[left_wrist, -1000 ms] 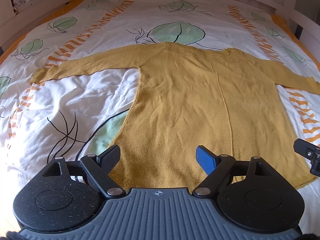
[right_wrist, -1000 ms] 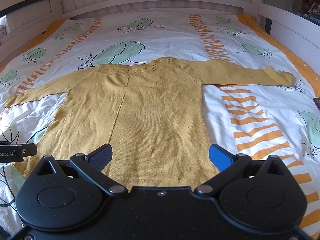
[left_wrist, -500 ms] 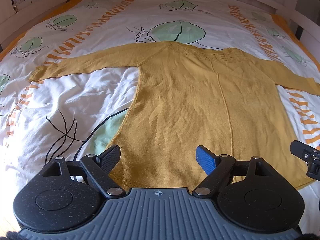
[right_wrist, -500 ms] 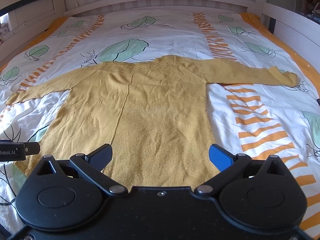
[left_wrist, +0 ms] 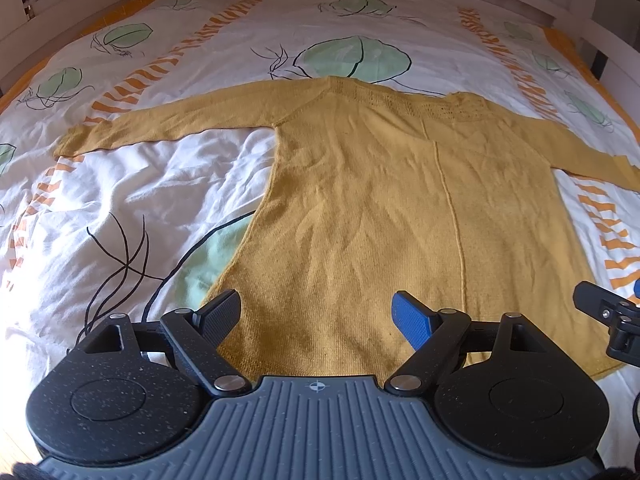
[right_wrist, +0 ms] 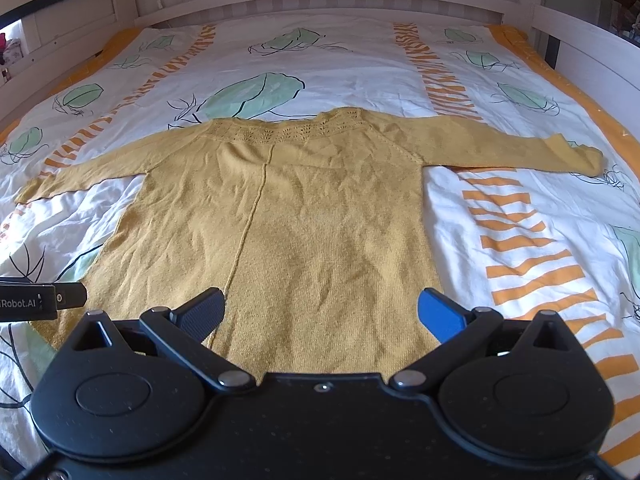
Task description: Fold small clothes
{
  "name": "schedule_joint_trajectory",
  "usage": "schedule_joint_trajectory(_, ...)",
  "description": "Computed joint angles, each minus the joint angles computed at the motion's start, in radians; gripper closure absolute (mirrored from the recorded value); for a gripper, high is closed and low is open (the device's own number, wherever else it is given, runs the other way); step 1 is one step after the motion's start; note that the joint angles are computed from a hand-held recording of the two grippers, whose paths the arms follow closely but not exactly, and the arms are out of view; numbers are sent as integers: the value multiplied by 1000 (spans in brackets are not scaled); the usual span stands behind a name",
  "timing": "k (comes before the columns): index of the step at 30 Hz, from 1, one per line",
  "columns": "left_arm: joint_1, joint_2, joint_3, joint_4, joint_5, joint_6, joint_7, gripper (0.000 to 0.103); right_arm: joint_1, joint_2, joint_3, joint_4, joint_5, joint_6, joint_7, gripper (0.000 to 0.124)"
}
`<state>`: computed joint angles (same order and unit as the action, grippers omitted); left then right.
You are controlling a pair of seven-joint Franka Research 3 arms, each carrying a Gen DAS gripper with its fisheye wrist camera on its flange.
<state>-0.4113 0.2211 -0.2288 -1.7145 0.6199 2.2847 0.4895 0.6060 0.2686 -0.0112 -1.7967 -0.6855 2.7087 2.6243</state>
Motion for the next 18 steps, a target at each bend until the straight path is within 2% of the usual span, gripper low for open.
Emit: schedule_joint_trajectory(18, 3, 13, 3, 20, -13, 13, 26, 21, 5, 20, -4, 23, 29, 0, -53, 22)
